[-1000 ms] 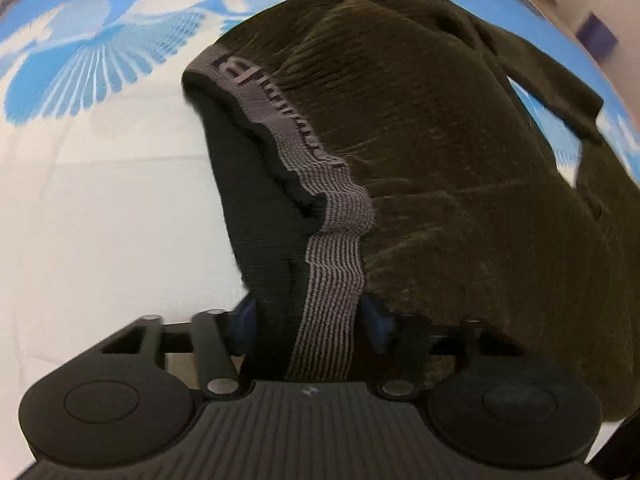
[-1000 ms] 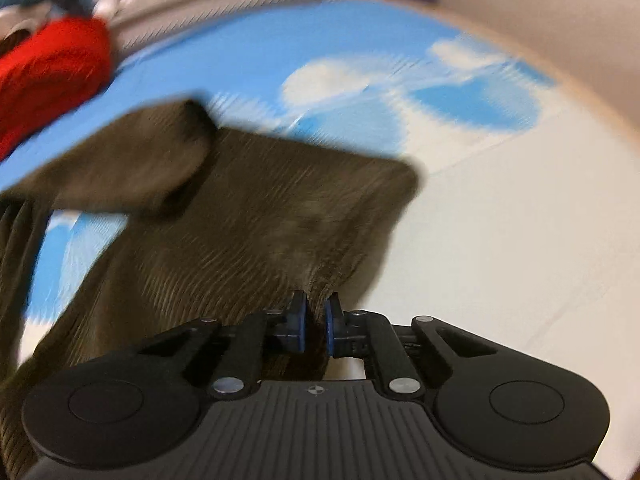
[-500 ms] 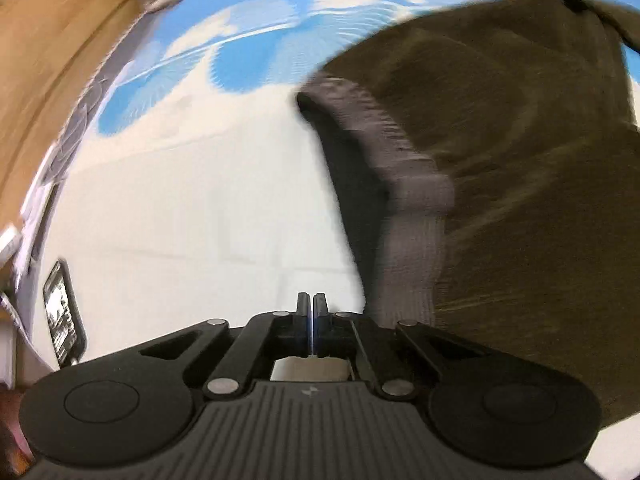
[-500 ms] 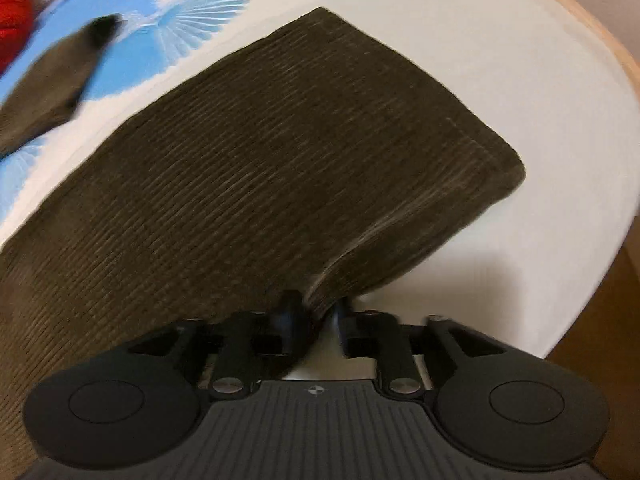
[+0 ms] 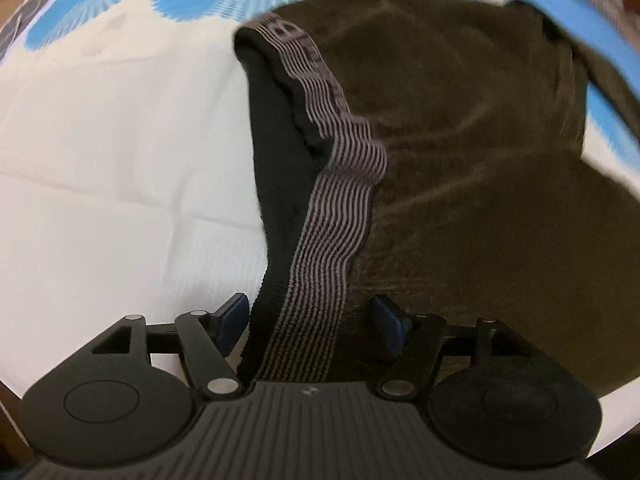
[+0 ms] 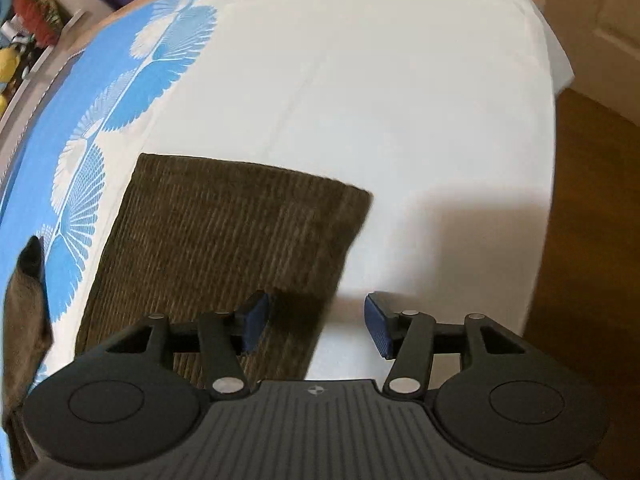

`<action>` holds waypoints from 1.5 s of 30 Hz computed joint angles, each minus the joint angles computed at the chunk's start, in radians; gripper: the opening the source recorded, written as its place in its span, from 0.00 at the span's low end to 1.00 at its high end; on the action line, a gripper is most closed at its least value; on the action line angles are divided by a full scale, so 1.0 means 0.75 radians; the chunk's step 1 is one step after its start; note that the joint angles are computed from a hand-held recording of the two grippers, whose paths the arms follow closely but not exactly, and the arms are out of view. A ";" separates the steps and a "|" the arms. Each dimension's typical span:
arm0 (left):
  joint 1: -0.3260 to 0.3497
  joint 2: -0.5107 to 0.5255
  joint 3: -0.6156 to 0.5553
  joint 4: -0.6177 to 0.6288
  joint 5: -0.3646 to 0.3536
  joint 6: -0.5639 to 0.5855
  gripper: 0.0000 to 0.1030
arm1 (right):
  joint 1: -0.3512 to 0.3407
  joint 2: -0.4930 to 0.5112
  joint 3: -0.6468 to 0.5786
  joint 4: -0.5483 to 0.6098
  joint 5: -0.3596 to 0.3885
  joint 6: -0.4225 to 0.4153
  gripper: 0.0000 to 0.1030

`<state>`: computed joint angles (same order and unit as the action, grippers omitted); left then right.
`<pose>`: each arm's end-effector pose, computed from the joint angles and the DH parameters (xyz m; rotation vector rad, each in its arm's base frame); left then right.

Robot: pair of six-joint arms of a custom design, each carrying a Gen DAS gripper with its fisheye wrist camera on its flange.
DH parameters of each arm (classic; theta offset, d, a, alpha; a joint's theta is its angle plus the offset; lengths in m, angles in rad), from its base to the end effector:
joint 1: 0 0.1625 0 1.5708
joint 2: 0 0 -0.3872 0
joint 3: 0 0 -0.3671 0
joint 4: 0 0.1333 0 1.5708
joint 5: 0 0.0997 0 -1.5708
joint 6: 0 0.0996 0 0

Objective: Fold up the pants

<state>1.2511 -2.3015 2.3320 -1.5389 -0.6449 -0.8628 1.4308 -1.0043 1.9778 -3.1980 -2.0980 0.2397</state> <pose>0.1379 -0.2608 0.3737 -0.5766 2.2031 -0.5745 0.0062 -0.5520 0.1780 -0.7004 -2.4256 0.8851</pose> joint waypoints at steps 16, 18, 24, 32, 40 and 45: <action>-0.353 -0.082 -0.050 0.730 0.044 -0.287 0.14 | 0.033 0.011 -0.026 -0.007 -0.175 -0.148 0.03; -0.345 -0.060 -0.069 0.701 0.053 -0.333 0.19 | 0.022 -0.012 -0.011 0.021 -0.058 -0.153 0.14; -0.260 -0.058 -0.066 0.447 0.038 -0.262 0.61 | 0.028 0.016 -0.057 0.166 -0.032 -0.064 0.63; -0.182 0.030 -0.008 0.271 0.046 -0.042 0.63 | 0.073 0.117 -0.119 0.072 -0.137 -0.205 0.19; -0.195 0.000 0.027 0.224 0.083 0.066 0.15 | 0.089 0.097 -0.098 -0.038 -0.182 -0.257 0.08; -0.325 -0.076 -0.007 0.514 0.084 -0.097 0.12 | 0.106 0.078 -0.073 -0.063 -0.282 -0.228 0.08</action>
<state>1.0074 -2.3585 2.3270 -1.1533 -0.5815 -0.9359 1.5102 -0.9457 1.9230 -3.2451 -2.3096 0.0689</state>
